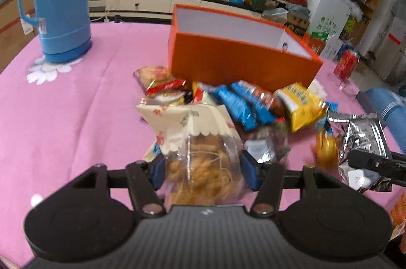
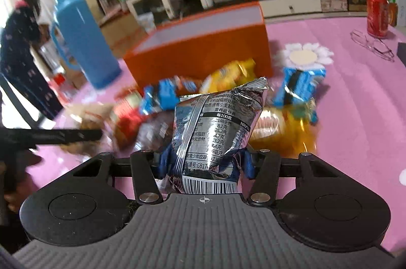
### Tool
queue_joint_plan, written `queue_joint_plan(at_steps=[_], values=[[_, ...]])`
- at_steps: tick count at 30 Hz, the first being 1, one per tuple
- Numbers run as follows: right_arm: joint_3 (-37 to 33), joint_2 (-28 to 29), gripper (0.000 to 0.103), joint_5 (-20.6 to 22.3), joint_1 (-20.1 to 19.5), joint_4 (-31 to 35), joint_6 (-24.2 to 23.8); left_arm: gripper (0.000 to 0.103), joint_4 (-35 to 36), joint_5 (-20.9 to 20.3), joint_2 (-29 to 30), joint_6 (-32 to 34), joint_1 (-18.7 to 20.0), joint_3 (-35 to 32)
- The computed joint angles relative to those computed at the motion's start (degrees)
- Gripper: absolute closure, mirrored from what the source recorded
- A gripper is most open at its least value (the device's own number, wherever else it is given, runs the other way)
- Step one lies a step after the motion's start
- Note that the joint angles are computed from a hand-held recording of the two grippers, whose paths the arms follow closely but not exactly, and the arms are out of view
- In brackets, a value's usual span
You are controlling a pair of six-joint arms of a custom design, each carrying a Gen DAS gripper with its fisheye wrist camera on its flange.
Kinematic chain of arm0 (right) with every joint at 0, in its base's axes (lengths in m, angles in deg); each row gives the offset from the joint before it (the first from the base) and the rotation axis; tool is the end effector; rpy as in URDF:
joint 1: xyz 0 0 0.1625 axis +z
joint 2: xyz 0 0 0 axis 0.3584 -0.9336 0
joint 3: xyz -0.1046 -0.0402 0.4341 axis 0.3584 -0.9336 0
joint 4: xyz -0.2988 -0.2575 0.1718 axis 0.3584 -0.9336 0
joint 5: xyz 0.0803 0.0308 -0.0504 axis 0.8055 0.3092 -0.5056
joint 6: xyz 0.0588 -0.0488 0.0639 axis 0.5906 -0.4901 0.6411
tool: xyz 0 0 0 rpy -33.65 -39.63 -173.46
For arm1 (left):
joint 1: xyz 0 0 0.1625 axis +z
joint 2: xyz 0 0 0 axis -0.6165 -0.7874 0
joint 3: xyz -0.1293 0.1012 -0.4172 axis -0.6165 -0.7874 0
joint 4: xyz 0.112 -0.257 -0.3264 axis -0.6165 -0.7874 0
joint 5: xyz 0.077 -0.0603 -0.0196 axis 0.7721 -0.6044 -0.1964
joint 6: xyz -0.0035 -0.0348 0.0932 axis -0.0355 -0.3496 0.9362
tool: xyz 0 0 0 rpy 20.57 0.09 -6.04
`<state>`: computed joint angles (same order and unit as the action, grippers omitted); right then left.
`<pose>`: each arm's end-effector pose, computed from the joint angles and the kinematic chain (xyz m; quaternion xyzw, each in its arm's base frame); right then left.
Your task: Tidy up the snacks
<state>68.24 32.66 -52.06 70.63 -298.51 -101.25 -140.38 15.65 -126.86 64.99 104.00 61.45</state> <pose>0.1320 -0.5631 0.0788 0.1847 -0.8919 0.3787 0.1646 -0.0569 -0.5873 0.1776 0.1700 0.8976 -0.3384 0.2256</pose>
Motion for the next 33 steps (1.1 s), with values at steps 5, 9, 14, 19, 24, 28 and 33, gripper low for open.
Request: queue_joint_plan(at_steps=[5,9,14,19,24,28,33], values=[[-7.22,-1.07,0.067,1.17,2.12,5.56,-0.73,0.045,0.70,-2.92,2.32,2.52,-0.20,-8.07],[-20.14,2.93,0.067,0.29,3.29,10.39,-1.63,0.045,-0.29,-4.36,8.96,5.88,0.43,-19.34],[-41.75,13.90,0.067,-1.34,3.33,20.16,-0.95,0.046,4.89,-3.43,18.31,6.20,2.17,-34.57],[-52.47,20.75,0.063,-2.83,2.56,26.30,-2.62,0.042,9.19,-1.98,24.00,6.82,4.12,-43.12],[-53.87,22.10,0.040,-3.09,2.73,24.98,-4.40,0.026,4.55,-3.59,22.61,9.53,3.82,-40.26],[-49.44,19.62,0.024,-1.15,3.75,19.31,-5.96,0.016,-2.40,-2.25,19.91,13.45,1.60,-34.79],[-38.81,13.59,0.019,1.05,4.82,13.85,-4.49,0.005,-12.23,0.42,13.85,16.38,-0.31,-21.42]])
